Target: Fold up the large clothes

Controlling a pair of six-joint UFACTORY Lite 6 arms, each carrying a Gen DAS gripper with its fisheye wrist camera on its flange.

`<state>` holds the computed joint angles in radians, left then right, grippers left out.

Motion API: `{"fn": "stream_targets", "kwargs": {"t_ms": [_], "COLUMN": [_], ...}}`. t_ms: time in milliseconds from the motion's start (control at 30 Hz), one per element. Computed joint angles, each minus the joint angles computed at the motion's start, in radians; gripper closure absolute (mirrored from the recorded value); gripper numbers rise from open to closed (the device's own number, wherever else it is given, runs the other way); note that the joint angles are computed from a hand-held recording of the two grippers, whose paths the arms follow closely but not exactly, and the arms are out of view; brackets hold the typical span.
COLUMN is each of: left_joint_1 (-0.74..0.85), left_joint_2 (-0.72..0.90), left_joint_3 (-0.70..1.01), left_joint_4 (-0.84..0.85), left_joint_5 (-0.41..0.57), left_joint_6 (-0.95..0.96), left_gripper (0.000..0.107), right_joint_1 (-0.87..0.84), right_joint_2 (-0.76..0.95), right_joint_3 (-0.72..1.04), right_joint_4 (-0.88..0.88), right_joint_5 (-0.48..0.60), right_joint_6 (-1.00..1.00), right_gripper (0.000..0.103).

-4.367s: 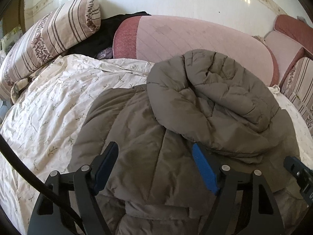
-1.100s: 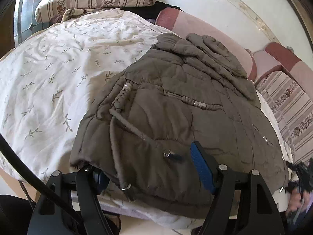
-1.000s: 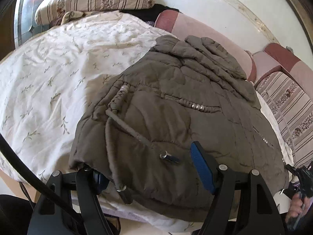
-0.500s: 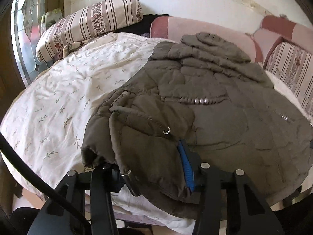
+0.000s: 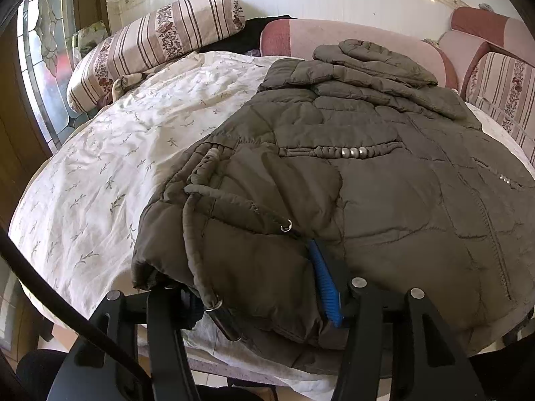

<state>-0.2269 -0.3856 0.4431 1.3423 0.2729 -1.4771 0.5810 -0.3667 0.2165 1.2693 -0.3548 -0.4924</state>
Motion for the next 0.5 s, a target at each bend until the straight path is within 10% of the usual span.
{"fn": "stream_targets", "kwargs": {"t_ms": [500], "left_joint_1": [-0.120], "left_joint_2": [-0.068], "left_joint_3": [-0.012], "left_joint_4": [0.011], "left_joint_5": [0.125], "left_joint_6": [-0.036], "left_gripper": [0.082], "right_joint_1": [0.083], "right_joint_2": [-0.110], "right_joint_3": [-0.024], "right_joint_4": [0.132], "right_joint_5": [-0.082], "right_joint_6": [-0.086], "right_gripper": [0.085]}}
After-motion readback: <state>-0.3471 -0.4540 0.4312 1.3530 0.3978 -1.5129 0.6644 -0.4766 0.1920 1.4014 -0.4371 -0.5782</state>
